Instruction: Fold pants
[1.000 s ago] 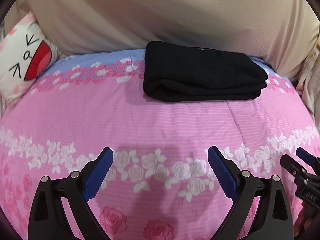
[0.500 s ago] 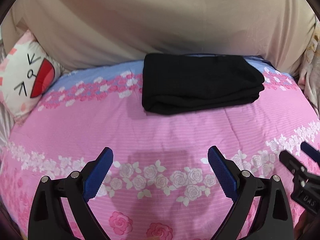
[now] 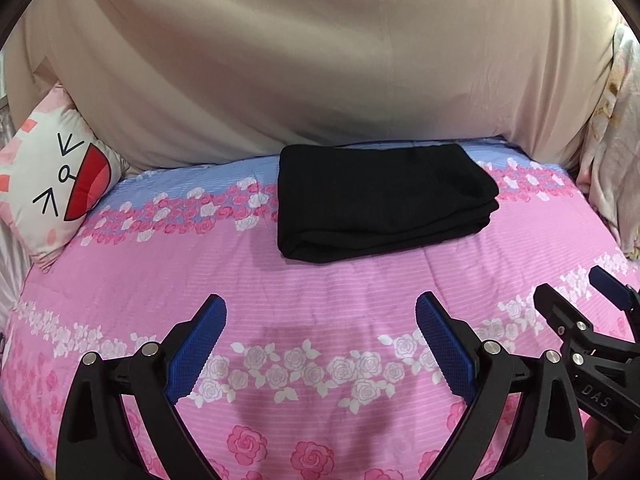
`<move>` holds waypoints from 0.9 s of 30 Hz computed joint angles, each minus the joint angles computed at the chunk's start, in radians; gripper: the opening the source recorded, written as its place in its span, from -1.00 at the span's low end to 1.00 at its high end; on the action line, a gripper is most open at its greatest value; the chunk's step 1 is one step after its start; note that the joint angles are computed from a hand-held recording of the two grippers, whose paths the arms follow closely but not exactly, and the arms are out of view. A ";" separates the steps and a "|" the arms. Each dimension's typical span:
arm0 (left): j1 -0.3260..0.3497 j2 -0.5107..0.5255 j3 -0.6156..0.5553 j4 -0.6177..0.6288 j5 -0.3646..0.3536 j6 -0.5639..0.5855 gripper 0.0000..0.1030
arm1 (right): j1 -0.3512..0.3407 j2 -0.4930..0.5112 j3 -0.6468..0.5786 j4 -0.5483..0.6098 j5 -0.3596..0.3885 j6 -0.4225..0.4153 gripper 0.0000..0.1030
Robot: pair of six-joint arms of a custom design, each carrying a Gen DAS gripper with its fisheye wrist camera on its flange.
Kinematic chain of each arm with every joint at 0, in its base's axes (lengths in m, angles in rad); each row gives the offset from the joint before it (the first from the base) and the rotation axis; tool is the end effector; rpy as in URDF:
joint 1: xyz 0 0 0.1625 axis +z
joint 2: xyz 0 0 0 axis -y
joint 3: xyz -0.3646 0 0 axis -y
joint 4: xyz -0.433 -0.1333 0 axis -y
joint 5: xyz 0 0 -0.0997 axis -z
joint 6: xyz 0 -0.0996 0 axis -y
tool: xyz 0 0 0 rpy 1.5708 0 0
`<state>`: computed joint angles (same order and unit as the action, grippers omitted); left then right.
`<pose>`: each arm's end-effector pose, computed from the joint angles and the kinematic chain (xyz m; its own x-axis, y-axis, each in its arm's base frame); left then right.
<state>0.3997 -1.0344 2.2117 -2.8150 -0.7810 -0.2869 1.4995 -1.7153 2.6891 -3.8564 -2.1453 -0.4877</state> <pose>-0.3411 -0.3656 0.0127 -0.5648 0.4944 -0.6607 0.7916 0.5507 -0.2646 0.0578 -0.3022 0.2402 -0.7152 0.3960 0.5759 -0.3587 0.4992 -0.7887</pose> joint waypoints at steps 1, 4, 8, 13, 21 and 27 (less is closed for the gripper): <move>0.000 -0.002 0.000 -0.001 -0.002 0.002 0.82 | 0.002 0.001 -0.002 0.000 0.000 0.000 0.77; -0.002 -0.006 -0.002 0.001 0.001 -0.002 0.82 | 0.006 0.003 -0.006 0.004 0.002 0.002 0.77; -0.002 -0.006 -0.004 -0.006 0.009 0.001 0.82 | 0.019 0.020 -0.016 -0.003 -0.006 0.000 0.77; 0.000 -0.003 -0.008 -0.012 0.014 0.005 0.82 | 0.021 0.021 -0.022 0.000 -0.001 0.000 0.77; 0.002 -0.003 -0.009 -0.010 0.012 0.006 0.82 | 0.024 0.024 -0.028 0.008 0.000 0.000 0.77; 0.004 -0.003 -0.010 -0.009 0.011 0.012 0.82 | 0.024 0.024 -0.028 0.009 0.001 0.002 0.78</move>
